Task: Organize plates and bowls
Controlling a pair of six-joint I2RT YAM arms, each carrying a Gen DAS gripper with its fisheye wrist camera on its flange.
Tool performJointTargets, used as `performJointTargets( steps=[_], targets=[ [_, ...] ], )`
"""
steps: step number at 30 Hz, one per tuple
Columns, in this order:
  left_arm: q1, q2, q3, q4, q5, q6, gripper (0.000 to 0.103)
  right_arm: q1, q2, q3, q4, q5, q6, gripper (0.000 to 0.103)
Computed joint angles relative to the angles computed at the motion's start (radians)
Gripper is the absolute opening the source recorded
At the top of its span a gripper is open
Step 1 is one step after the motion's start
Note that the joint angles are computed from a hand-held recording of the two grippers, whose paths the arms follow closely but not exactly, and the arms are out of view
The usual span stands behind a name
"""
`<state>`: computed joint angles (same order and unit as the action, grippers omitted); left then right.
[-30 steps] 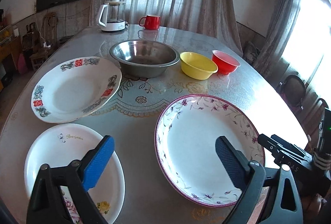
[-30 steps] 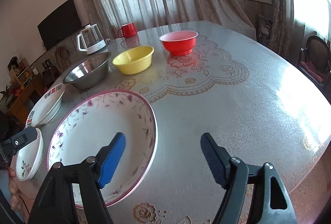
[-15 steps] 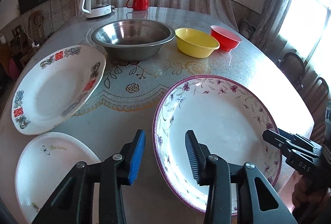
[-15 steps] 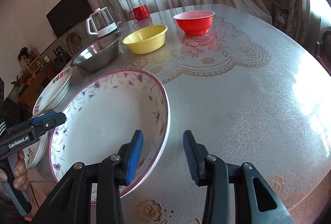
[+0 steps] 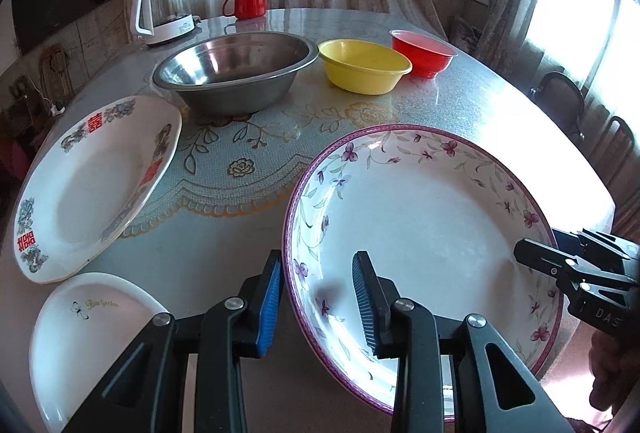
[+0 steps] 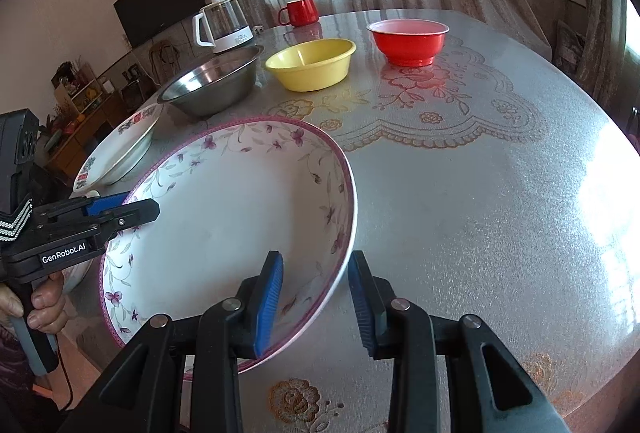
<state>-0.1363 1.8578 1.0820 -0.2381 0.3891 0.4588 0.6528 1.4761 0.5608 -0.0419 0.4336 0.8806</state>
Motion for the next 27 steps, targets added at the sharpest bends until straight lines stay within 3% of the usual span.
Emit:
performJointTargets(
  steps=[4, 10, 18, 22, 27],
  targets=[
    [-0.001, -0.02, -0.04, 0.055, -0.012, -0.061, 0.03, 0.019, 0.015, 0.008, -0.009, 0.032, -0.027, 0.032],
    [0.001, -0.013, -0.023, 0.04, -0.002, -0.119, 0.03, 0.005, 0.024, 0.039, -0.055, 0.025, -0.047, 0.026],
    [0.011, 0.013, 0.013, 0.054, -0.008, -0.2, 0.033, 0.008, 0.033, 0.048, -0.018, 0.047, -0.082, 0.026],
    [-0.002, 0.036, 0.051, 0.05, -0.028, -0.223, 0.033, -0.045, 0.088, 0.067, 0.042, -0.017, -0.114, 0.026],
    [-0.029, 0.076, 0.106, 0.027, -0.059, -0.25, 0.033, -0.089, 0.099, 0.085, 0.049, -0.022, -0.122, 0.026]
  ],
)
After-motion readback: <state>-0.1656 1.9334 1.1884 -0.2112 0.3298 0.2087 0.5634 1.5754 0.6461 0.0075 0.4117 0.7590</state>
